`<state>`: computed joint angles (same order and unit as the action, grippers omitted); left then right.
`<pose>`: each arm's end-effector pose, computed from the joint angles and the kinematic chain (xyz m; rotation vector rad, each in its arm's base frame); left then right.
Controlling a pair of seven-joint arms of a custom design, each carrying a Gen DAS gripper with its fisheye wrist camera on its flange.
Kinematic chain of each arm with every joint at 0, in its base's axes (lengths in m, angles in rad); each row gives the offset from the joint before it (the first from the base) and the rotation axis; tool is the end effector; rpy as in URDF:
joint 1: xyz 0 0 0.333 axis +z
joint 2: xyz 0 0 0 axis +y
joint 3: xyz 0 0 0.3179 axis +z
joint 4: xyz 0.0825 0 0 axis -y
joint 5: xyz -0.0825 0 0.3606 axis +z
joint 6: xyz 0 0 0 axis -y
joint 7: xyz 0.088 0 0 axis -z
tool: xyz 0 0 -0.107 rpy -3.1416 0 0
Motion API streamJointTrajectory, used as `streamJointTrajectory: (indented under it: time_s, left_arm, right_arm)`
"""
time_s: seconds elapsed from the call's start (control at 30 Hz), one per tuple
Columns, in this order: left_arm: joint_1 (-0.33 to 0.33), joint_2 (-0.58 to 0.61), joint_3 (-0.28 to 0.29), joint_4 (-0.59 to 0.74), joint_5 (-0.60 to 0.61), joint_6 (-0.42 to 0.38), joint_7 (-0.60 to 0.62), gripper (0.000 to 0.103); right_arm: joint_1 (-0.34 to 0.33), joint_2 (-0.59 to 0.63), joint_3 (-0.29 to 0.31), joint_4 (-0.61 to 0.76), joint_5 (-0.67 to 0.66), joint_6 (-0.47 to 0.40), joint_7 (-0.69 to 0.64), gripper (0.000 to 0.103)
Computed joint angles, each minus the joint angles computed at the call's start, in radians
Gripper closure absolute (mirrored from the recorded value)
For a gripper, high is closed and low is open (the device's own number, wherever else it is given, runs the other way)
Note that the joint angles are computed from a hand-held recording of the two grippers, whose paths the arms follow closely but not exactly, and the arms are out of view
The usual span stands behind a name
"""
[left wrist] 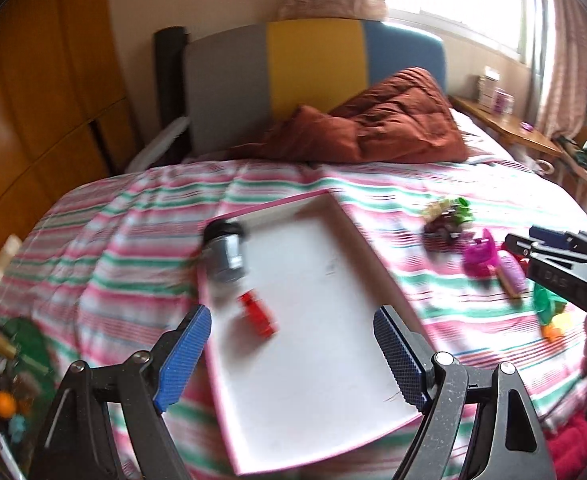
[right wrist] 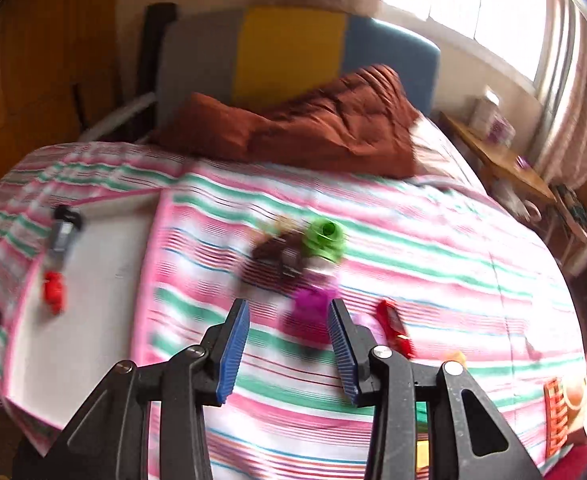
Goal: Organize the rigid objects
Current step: 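Move the left tool toward the brown spiky toy on the bedspread, then grasp the brown spiky toy with the left tool and lift it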
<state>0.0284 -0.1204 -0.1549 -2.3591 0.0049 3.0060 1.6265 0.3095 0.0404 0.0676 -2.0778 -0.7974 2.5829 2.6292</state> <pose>0.5113 -0.0676 0.4832 -1.5953 1.9376 -0.7212 0.5253 0.2214 0.4693 -1.7731 1.9428 -0.8095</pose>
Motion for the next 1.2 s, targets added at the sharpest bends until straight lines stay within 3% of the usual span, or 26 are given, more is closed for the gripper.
streamJointTrajectory:
  time_s: [0.1, 0.27, 0.4, 0.57, 0.8, 0.97, 1.03, 1.07, 1.1, 1.13, 1.2]
  left_arm:
    - [-0.046, 0.045, 0.0, 0.056, -0.055, -0.011, 0.062, 0.019]
    - [-0.097, 0.145, -0.009, 0.18, -0.09, -0.078, 0.133, 0.019]
    - [-0.123, 0.246, -0.026, 0.32, -0.183, -0.197, 0.194, 0.019]
    - [-0.155, 0.385, -0.036, 0.493, -0.232, -0.282, 0.159, 0.019]
    - [-0.226, 0.576, 0.003, 0.727, -0.142, -0.371, 0.059, 0.018]
    - [-0.26, 0.666, 0.024, 0.833, -0.093, -0.369, 0.011, 0.006]
    - [-0.277, 0.705, 0.038, 0.877, -0.063, -0.373, -0.007, 0.006]
    - [-0.272, 0.724, 0.031, 0.895, -0.066, -0.371, -0.002, 0.011]
    - [-0.261, 0.748, 0.016, 0.922, -0.08, -0.379, 0.012, 0.031]
    - [-0.242, 0.769, -0.008, 0.95, -0.104, -0.409, 0.036, 0.044]
    - [-0.222, 0.79, -0.03, 0.972, -0.146, -0.442, 0.051, 0.057]
  right_arm:
    - [-0.034, -0.021, -0.027, -0.043, 0.005, -0.029, 0.03, 0.062]
    - [-0.102, -0.062, -0.056, -0.128, 0.13, 0.038, 0.068, 0.062]
    - [-0.133, -0.087, -0.052, -0.156, 0.167, 0.07, 0.087, 0.062]
    - [-0.147, -0.091, -0.046, -0.164, 0.209, 0.099, 0.062, 0.062]
    - [-0.153, -0.084, -0.046, -0.163, 0.243, 0.128, 0.042, 0.062]
    - [-0.154, -0.077, -0.045, -0.156, 0.25, 0.131, 0.029, 0.062]
    - [-0.154, -0.078, -0.045, -0.156, 0.246, 0.132, 0.031, 0.062]
    - [-0.154, -0.078, -0.045, -0.156, 0.246, 0.132, 0.029, 0.062]
    - [-0.153, -0.077, -0.044, -0.155, 0.243, 0.13, 0.03, 0.062]
    - [-0.153, -0.075, -0.044, -0.153, 0.239, 0.126, 0.029, 0.062]
    - [-0.152, -0.072, -0.044, -0.149, 0.236, 0.119, 0.026, 0.062]
